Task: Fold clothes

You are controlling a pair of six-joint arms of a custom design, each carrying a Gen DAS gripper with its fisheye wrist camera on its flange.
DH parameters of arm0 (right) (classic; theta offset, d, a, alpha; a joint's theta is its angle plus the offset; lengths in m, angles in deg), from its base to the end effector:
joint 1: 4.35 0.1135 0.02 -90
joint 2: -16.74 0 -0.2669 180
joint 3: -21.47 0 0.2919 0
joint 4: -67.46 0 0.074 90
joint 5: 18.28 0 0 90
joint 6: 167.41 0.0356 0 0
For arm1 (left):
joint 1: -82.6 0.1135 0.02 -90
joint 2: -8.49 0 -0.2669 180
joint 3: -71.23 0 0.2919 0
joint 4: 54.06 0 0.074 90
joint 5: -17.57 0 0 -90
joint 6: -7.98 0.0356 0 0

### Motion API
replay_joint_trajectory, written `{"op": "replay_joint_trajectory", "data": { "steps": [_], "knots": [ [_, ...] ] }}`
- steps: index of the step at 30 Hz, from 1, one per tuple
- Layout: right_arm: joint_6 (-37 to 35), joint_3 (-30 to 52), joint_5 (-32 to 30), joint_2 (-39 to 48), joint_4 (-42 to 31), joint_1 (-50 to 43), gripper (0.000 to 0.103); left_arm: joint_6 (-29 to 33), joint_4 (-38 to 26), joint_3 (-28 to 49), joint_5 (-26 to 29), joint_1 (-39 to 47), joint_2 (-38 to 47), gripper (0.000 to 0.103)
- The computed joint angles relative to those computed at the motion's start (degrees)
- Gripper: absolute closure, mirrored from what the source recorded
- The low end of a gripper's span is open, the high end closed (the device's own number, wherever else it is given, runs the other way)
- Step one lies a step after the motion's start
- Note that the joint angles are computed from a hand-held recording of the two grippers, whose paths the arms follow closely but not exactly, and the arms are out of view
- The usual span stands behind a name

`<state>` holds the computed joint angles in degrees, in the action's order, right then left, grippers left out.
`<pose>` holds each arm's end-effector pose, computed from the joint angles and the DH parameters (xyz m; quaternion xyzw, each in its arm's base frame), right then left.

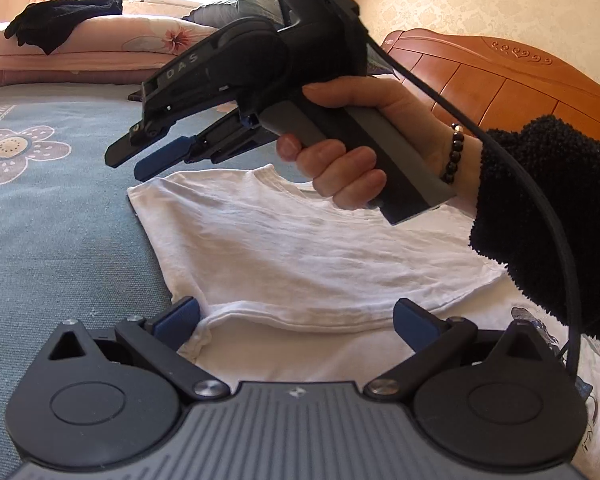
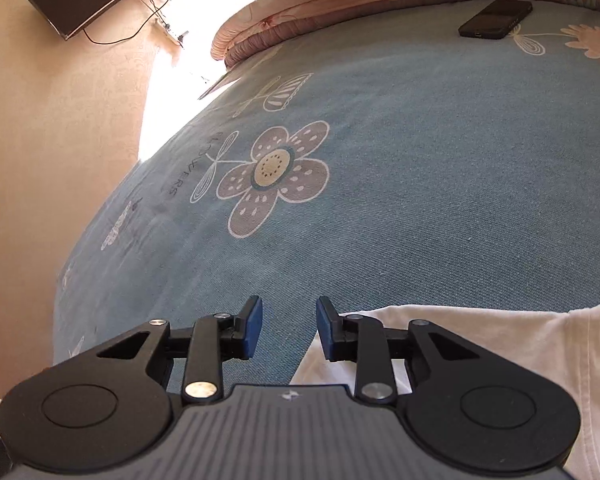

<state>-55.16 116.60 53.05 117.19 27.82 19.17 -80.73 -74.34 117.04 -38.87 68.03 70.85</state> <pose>0.3946 0.1842 0.2728 -0.0722 0.9108 0.2850 0.2899 0.2457 -0.0842 0.2047 0.2461 0.8302 -0.3060 0.3957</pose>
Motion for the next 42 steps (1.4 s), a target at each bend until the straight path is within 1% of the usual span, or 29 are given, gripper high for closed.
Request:
{"op": "replay_joint_trajectory", "data": {
  "steps": [3, 4, 6, 8, 10, 12, 13, 15, 17, 18, 20, 22, 24, 25, 28, 29, 30, 32, 35, 37, 42],
  "knots": [
    [-1.66, -3.94, 5.42, -8.36, -3.41, -0.06, 0.063, -3.04, 1.29, -0.27, 2.85, 2.18, -0.34, 0.001],
    [-1.55, -7.53, 7.63, -13.95, -5.42, -0.9, 0.062, -4.1, 1.9, -0.43, 3.21, 2.72, -0.48, 0.001],
    [-1.03, -13.26, 13.08, -24.27, -10.47, -2.34, 0.058, -6.16, 3.15, -0.71, 3.34, 3.67, -0.64, 0.001],
    [0.56, -19.19, 19.13, -35.5, -16.08, -3.82, 0.054, -7.8, 4.36, -1.24, 1.9, 3.6, -1.07, 0.001],
    [3.11, -23.89, 24.02, -45.69, -22.92, -5.71, 0.053, -8.74, 4.73, -1.31, 0.17, 3.2, -0.94, 0.001],
    [5.6, -28.23, 26.57, -54.07, -28.92, -8.9, 0.053, -9.74, 5.05, -1.34, -1.91, 2.94, -0.85, 0.001],
    [6.95, -31.3, 26.22, -58.86, -30.84, -11.67, 0.053, -10.23, 5.2, -1.34, -2.98, 2.79, -0.83, 0.001],
    [7.78, -36.8, 23.2, -68.12, -34.69, -19.84, 0.053, -11.45, 6.0, -1.32, -3.83, 3.02, -0.22, 0.001],
    [7.54, -42.69, 15.56, -76.01, -36.15, -30.36, 0.053, -12.76, 6.97, -1.27, -4.19, 3.44, 0.62, 0.001],
    [6.11, -45.11, 10.71, -79.08, -37.1, -36.74, 0.053, -13.23, 7.29, -1.24, -4.26, 3.63, 0.96, 0.001],
    [3.05, -48.89, 1.89, -82.44, -37.94, -46.56, 0.053, -13.71, 7.53, -1.2, -4.2, 3.89, 1.42, 0.001],
    [0.81, -52.24, -6.31, -85.89, -37.48, -54.46, 0.052, -13.83, 7.55, -1.36, -4.32, 3.89, 1.33, 0.001],
    [-1.72, -54.63, -16.23, -86.75, -36.76, -62.14, 0.051, -13.92, 7.54, -1.57, -4.3, 3.96, 1.09, 0.001],
    [-1.57, -55.86, -20.17, -86.04, -35.12, -63.96, 0.051, -14.04, 7.66, -1.61, -4.17, 4.08, 1.14, 0.001],
    [-0.42, -58.73, -22.61, -85.63, -30.15, -63.63, 0.052, -14.4, 7.96, -1.81, -4.01, 4.3, 1.09, 0.001],
    [-0.18, -59.25, -21.89, -86.67, -29.38, -62.75, 0.056, -14.49, 8.02, -1.86, -4.11, 4.27, 1.03, 0.001],
    [0.22, -59.76, -19.95, -88.33, -28.73, -60.99, 0.071, -14.53, 8.05, -1.91, -4.21, 4.23, 0.98, 0.001],
    [1.71, -60.42, -13.74, -91.31, -27.64, -55.96, 0.093, -14.46, 8.02, -1.94, -4.39, 4.14, 0.92, 0.001],
    [5.04, -59.88, -2.87, -92.96, -24.63, -45.91, 0.094, -14.37, 7.94, -2.03, -4.31, 4.15, 0.8, 0.001],
    [4.82, -57.95, 1.82, -92.86, -23.54, -41.32, 0.094, -14.38, 7.98, -2.11, -4.07, 4.27, 0.79, 0.001],
    [4.37, -54.45, 18.72, -90.83, -25.39, -27.95, 0.094, -13.76, 7.67, -2.05, -4.78, 3.79, 0.74, 0.001]
  ]
}}
